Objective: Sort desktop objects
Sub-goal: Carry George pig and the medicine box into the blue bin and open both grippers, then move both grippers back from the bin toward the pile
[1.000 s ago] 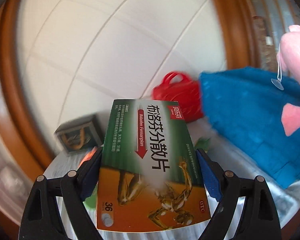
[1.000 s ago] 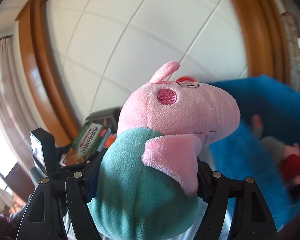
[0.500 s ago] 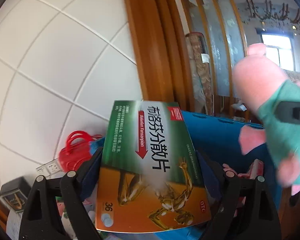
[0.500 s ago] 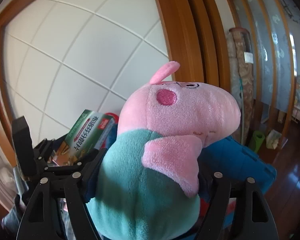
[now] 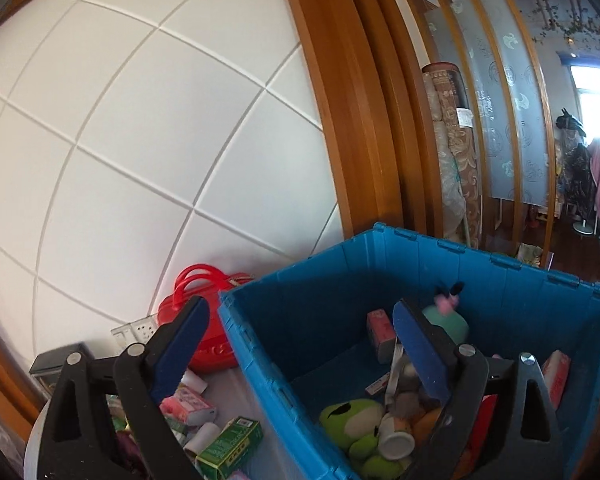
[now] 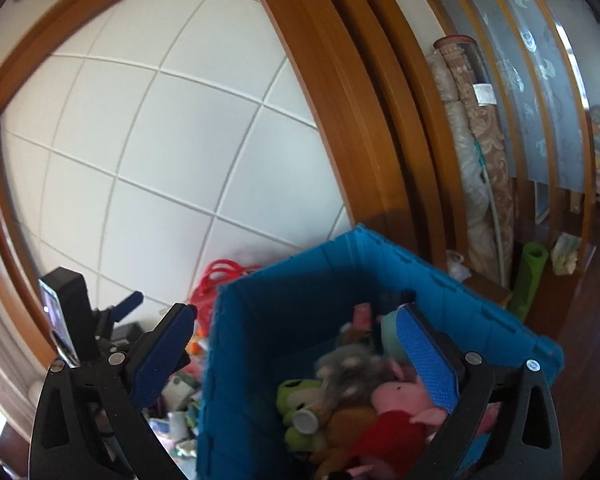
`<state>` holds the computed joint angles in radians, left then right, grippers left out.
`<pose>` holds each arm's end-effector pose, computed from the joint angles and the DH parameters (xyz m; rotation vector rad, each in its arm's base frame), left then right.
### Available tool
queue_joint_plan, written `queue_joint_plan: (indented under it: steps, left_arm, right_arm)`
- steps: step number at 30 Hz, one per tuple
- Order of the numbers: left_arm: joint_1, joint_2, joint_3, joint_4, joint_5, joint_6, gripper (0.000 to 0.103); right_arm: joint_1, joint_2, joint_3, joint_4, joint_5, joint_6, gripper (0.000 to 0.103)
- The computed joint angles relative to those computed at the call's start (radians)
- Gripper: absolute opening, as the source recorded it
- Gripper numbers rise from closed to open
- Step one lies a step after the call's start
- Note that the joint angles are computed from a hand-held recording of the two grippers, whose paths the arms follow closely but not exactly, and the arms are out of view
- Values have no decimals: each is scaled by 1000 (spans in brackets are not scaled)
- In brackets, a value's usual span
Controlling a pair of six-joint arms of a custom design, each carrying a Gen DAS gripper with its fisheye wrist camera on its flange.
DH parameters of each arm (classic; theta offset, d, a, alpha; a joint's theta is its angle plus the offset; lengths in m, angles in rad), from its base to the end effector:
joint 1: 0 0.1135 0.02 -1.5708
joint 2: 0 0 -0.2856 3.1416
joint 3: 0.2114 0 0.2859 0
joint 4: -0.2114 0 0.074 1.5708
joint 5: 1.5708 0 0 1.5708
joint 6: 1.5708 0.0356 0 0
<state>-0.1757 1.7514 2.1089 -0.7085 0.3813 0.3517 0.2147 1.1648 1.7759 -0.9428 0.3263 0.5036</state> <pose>0.4040 -0.0852 0.5117 0.7372 1.7546 -0.2468 0.2013 0.0322 0.5503 0.4879 1.8243 0.1811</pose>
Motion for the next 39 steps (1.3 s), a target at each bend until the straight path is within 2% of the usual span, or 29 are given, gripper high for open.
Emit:
queue_joint_plan:
  steps: [4, 12, 18, 22, 24, 26, 28, 31, 33, 37, 39]
  left_arm:
    - [56, -100, -184, 84, -1, 5, 94]
    - [220, -240, -443, 223, 13, 21, 94]
    - [384, -243, -509, 246, 101, 81, 94]
    - [508, -189, -505, 236, 152, 136, 94]
    - [578, -148, -499, 241, 167, 190, 94]
    - [663, -107, -516, 296, 181, 253, 94]
    - [728, -48, -497, 315, 185, 295, 94]
    - [808, 86, -379, 265, 179, 347, 94]
    - [842, 161, -309, 250, 161, 365, 94]
    - [863, 275, -175, 192, 143, 353, 94]
    - [860, 292, -165, 191, 148, 355, 94]
  right_arm:
    - [119, -61, -99, 36, 73, 30, 103]
    - [373, -44, -133, 57, 234, 40, 103]
    - [574, 61, -83, 77, 371, 60, 103]
    - [671, 195, -12, 92, 439, 121, 103]
    - [709, 277, 28, 106, 457, 95, 103]
    - [747, 382, 119, 33, 498, 108, 103]
    - [776, 475, 177, 10, 488, 126, 103]
    - [786, 579, 247, -35, 460, 173, 103]
    - [771, 666, 305, -88, 390, 222, 103]
    - [738, 703, 227, 8, 230, 257, 103]
    - [719, 730, 219, 41, 202, 250, 103]
